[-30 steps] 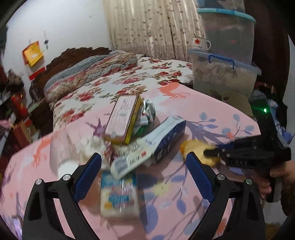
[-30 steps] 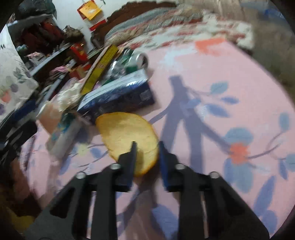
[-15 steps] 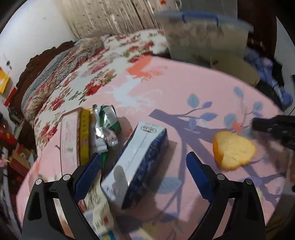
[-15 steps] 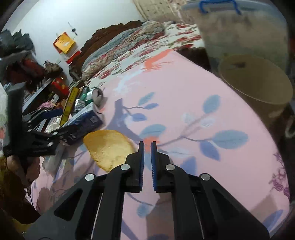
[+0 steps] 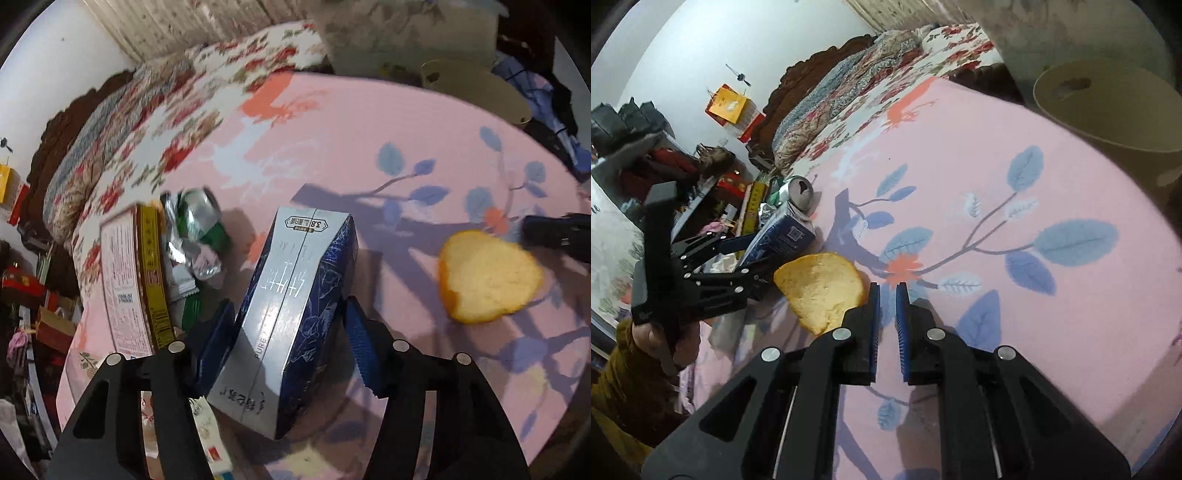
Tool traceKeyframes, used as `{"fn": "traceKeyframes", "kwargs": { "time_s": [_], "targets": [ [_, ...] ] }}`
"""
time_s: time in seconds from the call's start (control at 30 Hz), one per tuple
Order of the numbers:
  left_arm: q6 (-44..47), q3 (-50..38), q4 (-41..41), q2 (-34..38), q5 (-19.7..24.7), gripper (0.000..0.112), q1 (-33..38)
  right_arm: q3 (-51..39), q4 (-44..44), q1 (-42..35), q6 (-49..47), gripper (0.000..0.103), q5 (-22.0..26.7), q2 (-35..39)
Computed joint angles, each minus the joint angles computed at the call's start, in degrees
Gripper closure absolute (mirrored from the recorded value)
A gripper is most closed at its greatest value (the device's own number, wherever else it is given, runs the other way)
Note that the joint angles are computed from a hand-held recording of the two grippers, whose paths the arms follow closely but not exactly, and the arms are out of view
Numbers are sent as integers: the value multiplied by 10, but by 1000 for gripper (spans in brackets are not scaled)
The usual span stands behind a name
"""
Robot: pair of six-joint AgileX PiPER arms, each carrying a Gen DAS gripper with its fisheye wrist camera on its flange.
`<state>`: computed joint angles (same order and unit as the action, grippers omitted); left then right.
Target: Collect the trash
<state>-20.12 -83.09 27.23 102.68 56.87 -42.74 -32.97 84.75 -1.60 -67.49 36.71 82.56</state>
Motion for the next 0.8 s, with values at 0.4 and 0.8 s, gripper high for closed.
{"fn": "traceKeyframes", "kwargs": {
  "time_s": [0.4, 0.8],
  "targets": [
    [-7, 30, -180, -56, -39, 57, 24, -4, 30, -2, -8, 39, 50, -11],
    [5, -15, -237, -14, -36, 58, 33, -24, 55, 4, -8, 92, 47, 44]
  ]
}}
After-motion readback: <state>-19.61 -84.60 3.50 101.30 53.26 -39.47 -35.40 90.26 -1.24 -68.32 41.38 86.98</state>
